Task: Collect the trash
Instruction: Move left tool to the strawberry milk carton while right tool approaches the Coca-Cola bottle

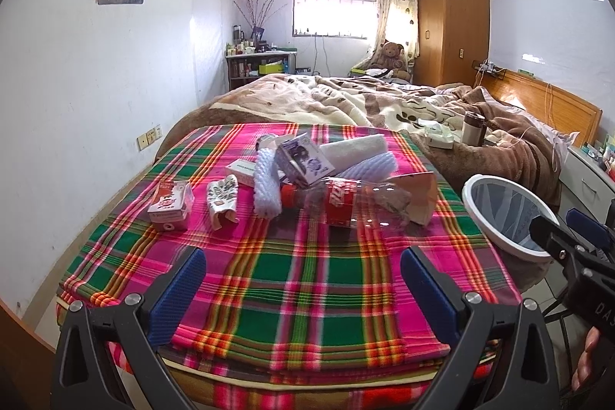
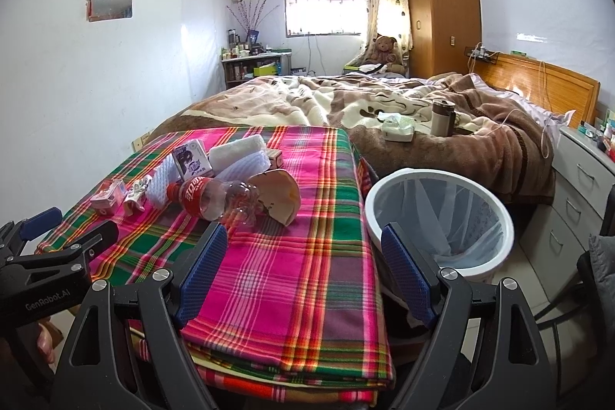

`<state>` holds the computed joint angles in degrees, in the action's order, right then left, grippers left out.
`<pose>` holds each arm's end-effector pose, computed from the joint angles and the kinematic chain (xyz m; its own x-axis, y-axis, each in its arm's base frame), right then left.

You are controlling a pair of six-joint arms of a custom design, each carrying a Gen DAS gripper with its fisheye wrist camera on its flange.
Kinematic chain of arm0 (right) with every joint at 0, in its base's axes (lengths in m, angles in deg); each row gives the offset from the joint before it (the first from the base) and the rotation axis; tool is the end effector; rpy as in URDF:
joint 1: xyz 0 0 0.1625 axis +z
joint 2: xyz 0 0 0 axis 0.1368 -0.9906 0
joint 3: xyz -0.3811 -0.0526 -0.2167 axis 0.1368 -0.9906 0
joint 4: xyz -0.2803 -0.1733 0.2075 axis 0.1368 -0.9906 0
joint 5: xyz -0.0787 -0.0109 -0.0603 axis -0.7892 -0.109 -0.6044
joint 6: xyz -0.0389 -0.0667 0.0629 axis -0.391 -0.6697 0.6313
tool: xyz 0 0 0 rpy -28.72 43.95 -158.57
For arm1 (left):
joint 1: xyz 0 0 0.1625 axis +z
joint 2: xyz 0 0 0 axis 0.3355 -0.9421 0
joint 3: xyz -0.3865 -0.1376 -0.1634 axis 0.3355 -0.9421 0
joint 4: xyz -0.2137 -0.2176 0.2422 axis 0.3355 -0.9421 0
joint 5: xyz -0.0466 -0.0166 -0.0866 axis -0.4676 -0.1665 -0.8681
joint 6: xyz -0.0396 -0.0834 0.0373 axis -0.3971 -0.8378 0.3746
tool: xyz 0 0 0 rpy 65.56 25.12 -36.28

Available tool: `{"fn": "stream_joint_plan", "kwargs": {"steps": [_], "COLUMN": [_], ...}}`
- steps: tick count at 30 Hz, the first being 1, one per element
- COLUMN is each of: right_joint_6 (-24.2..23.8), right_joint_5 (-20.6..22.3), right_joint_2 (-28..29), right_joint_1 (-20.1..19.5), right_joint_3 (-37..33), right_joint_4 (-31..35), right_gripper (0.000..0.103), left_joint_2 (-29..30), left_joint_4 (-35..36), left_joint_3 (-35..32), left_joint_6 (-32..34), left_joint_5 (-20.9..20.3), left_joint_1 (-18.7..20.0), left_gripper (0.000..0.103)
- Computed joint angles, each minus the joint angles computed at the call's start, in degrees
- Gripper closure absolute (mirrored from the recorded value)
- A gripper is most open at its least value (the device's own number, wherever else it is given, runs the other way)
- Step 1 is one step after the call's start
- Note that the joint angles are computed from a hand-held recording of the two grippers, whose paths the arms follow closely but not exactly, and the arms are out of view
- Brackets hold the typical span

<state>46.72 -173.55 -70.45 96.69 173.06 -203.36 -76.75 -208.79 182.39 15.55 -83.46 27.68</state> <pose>0.2275 -0.5509 0.1644 -0.7525 -0.0220 0.6582 -0.5822 0.4894 -0.6493 -0.1971 -0.5309 0.2216 -0.7105 0.0547 -0.7016 0.6137 0.5361 -0.5797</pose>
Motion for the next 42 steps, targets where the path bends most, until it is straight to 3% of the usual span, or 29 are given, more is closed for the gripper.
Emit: {"fn": "stream_joint_plan", "kwargs": {"steps": [13, 22, 31, 36, 42], "right_joint_6": [-2.20, -4.47, -5.37, -3.40, -4.08], "right_joint_5": [8.24, 6.16, 5.23, 7.87, 8.65], "right_joint_2": [3.85, 7.33, 10.04, 9.57, 8.31], "right_joint_1": [-1.62, -1.19, -1.21, -1.86, -1.21], "right_joint_3": [-8.51, -16.73, -23.38, -24.84, -23.33], "right_joint_4": [11.56, 21.28, 29.63, 36.67, 40.70], "right_gripper": [0.019, 0.019, 0.019, 0.019, 0.019], "left_joint_2": [-2.24, -2.08, 0.94, 2.42, 2.84], "left_joint_4": [3.46, 7.09, 15.53, 19.87, 23.85], "left_joint_3": [-6.46, -13.53, -23.02, -26.59, -28.44], "left_joint_6": [5.30, 7.43, 6.25, 4.56, 2.97], "left_joint_5": [-1.99, -4.76, -6.62, -8.01, -9.48], "left_joint_1": [8.43, 14.61, 20.02, 22.10, 23.46], "left_gripper": [0.001, 0.001, 0.003, 0.005, 0.011]}}
